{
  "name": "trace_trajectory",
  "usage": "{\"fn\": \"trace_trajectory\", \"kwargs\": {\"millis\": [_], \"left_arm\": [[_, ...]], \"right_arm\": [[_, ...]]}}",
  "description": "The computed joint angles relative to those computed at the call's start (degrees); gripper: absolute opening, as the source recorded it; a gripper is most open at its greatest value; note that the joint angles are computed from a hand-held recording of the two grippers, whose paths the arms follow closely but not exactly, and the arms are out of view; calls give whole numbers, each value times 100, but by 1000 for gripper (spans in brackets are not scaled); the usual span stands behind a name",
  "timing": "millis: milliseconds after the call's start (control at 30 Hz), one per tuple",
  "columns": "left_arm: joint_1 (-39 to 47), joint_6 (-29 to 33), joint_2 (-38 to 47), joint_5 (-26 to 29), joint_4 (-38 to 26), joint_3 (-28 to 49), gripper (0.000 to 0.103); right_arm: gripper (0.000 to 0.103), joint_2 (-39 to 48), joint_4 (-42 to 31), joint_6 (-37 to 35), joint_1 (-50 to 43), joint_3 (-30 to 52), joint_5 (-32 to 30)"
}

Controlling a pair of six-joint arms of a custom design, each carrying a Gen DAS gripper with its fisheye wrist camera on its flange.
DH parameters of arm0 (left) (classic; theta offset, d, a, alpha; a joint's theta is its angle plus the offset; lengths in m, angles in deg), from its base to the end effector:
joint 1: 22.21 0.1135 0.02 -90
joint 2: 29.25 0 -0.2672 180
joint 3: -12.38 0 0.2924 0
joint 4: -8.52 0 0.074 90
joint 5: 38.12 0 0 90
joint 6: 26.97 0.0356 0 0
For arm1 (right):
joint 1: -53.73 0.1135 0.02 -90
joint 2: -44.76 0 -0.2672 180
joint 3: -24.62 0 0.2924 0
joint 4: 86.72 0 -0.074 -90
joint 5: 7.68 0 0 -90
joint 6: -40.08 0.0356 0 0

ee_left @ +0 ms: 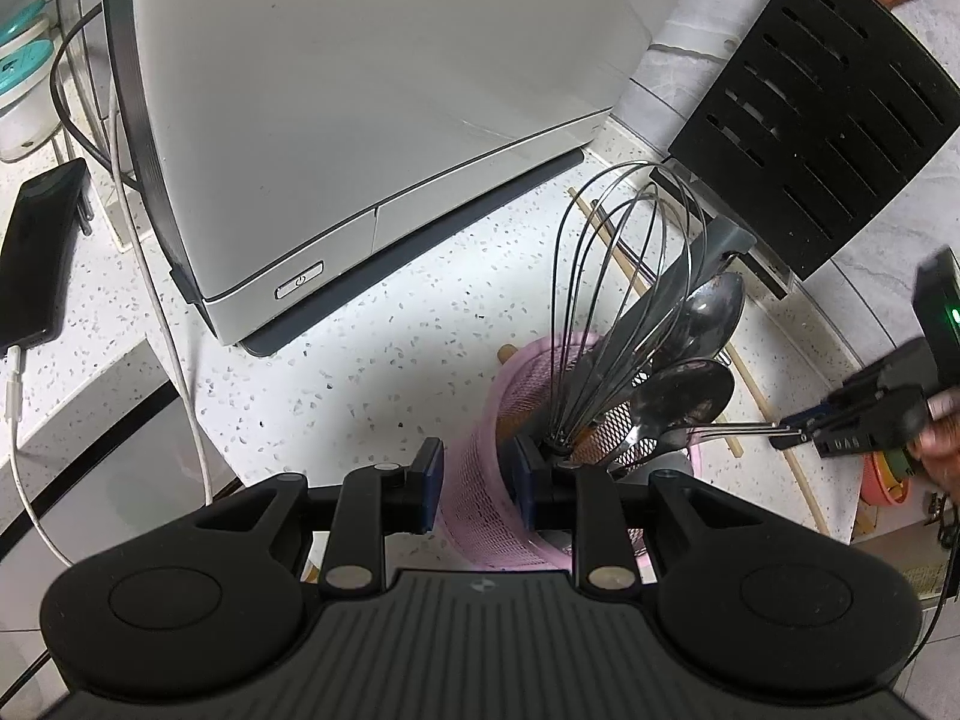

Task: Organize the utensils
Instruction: 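Grasp the wooden chopstick with the right tool, then lift the chopstick upright and carry it over the pink cup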

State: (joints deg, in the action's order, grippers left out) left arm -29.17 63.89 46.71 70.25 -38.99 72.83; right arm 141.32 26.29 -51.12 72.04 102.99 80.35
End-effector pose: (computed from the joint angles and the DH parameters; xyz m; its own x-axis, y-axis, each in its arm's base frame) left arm 0.2824 -0.0458 0.1985 -0.8806 0.1219 -0.4578 0.2702 0.9230 -0.2740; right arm 0.3200 0.1072 0.1785 -0.9392 -0.3328 -0.0847 -0.3365 0.9411 0.0325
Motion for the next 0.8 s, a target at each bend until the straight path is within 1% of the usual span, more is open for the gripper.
{"fn": "trace_trajectory", "kwargs": {"millis": [100,133,167,267,333,433,633,700,800], "left_arm": [[-1,34,-7,2,17,-14,28],[15,47,9,27,11,-5,28],[32,52,29,52,7,6,28],[45,57,51,64,1,23,28],[22,49,28,32,1,19,28],[29,31,6,40,-2,7,28],[-46,-33,-1,-54,14,3,25],[-87,-50,-16,-106,21,-4,24],[-94,-33,-32,-56,3,-9,24]], "right_arm": [[13,265,-176,6,-61,303,-90],[11,313,-224,-14,-69,362,-109],[2,349,-273,-43,-74,405,-114],[2,361,-367,-135,-20,418,6],[1,215,-328,-118,-2,259,-16],[1,-228,-119,-52,2,-173,-73],[1,-1638,193,235,101,-1142,-276],[1,-1999,209,313,168,-1225,-325],[1,-2573,272,656,490,-1316,-184]]}}
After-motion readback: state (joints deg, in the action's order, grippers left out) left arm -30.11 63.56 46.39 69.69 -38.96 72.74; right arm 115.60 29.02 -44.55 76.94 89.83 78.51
